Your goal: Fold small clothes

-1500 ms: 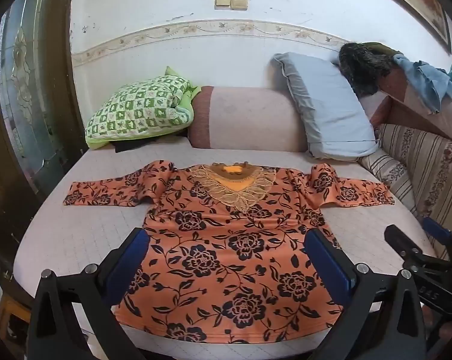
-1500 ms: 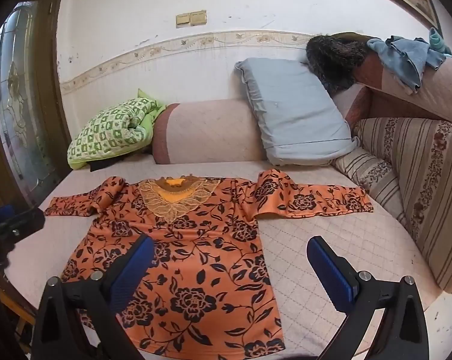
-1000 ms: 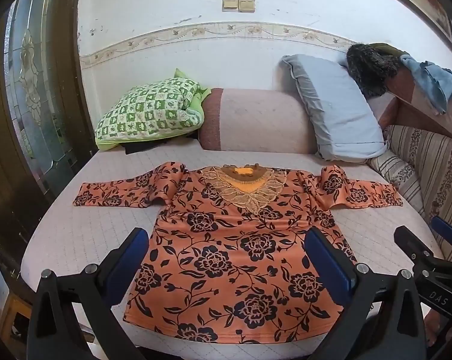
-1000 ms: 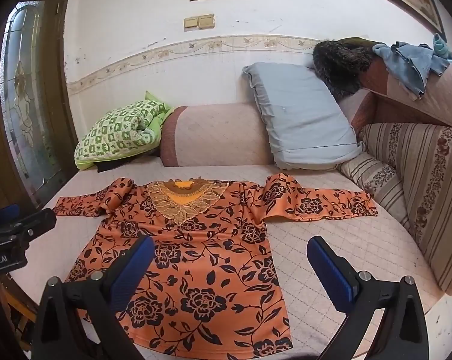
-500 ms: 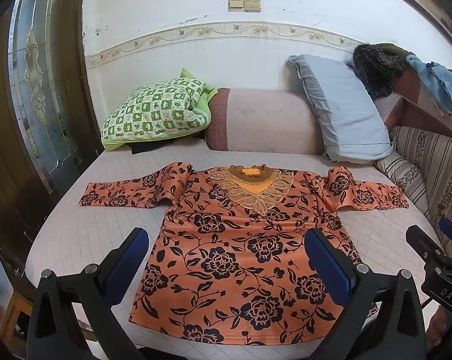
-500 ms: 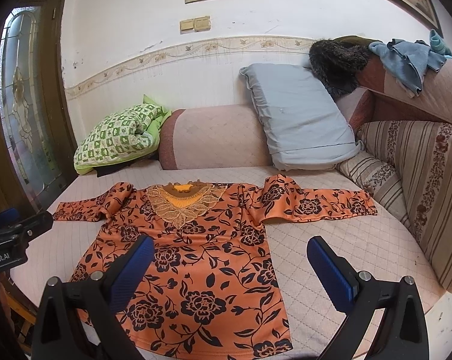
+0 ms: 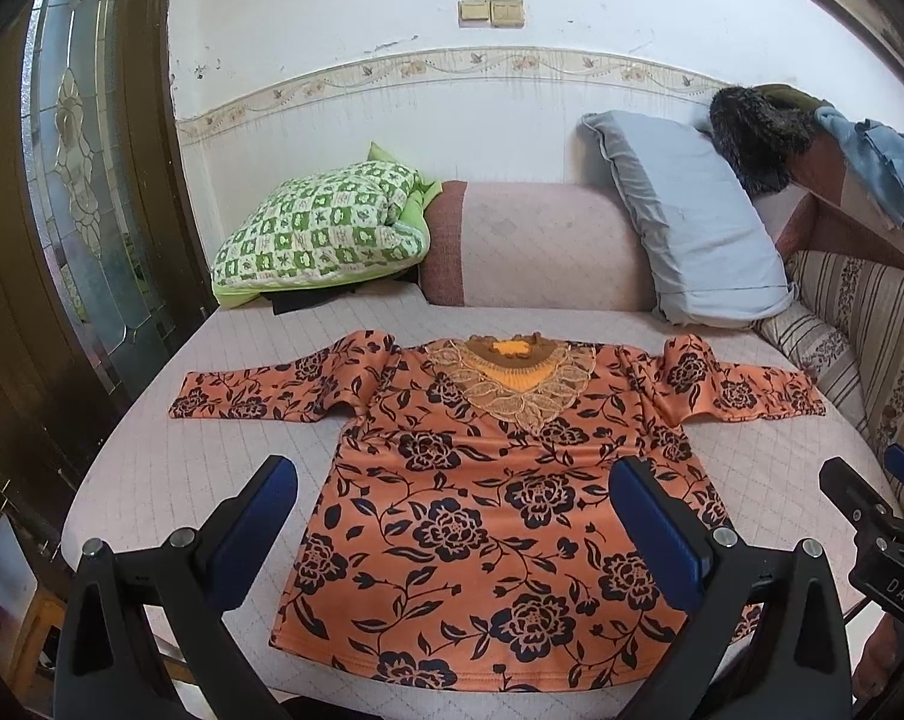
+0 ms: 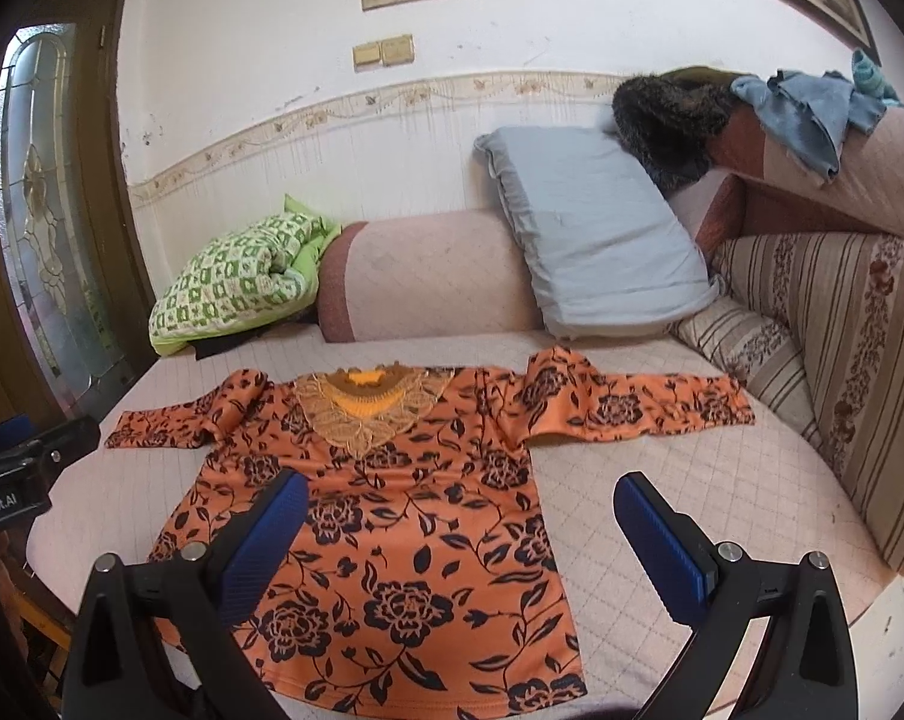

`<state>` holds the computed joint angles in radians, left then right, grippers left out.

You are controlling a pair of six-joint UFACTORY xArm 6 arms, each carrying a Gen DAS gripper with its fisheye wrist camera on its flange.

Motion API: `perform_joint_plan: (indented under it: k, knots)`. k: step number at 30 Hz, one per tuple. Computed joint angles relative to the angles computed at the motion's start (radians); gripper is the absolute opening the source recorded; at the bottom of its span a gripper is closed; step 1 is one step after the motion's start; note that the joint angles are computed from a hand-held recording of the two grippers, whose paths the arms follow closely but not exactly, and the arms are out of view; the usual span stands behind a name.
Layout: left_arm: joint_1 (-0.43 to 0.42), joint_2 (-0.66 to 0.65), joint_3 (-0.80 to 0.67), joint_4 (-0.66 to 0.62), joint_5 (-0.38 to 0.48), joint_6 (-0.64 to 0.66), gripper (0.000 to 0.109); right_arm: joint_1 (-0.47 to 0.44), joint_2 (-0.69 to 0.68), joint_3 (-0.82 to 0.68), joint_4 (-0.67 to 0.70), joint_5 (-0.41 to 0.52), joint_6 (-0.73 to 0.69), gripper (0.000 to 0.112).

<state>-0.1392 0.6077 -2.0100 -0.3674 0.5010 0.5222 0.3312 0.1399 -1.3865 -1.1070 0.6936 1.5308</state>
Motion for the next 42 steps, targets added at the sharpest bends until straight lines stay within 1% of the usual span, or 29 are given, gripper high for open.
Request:
perform_joint_plan:
  k: [7,29,42]
  knots:
    - [0.000,-0.018,0.035,-0.021,-0.018,0.022,0.103,-0.001,-0.006,0.006,-0.007,-0.002,0.011,0.103]
    - [-0.003,-0.002,0.014,-0.013,-0.011,0.007,0.103,-0.012,-0.002,0.002,0.008,-0.014,-0.005,0.103]
    - [-0.029,-0.038,0.059,0.029,-0.042,0.005,0.103,-0.035,-0.053,0.066,-0.025,-0.033,0.052,0.103]
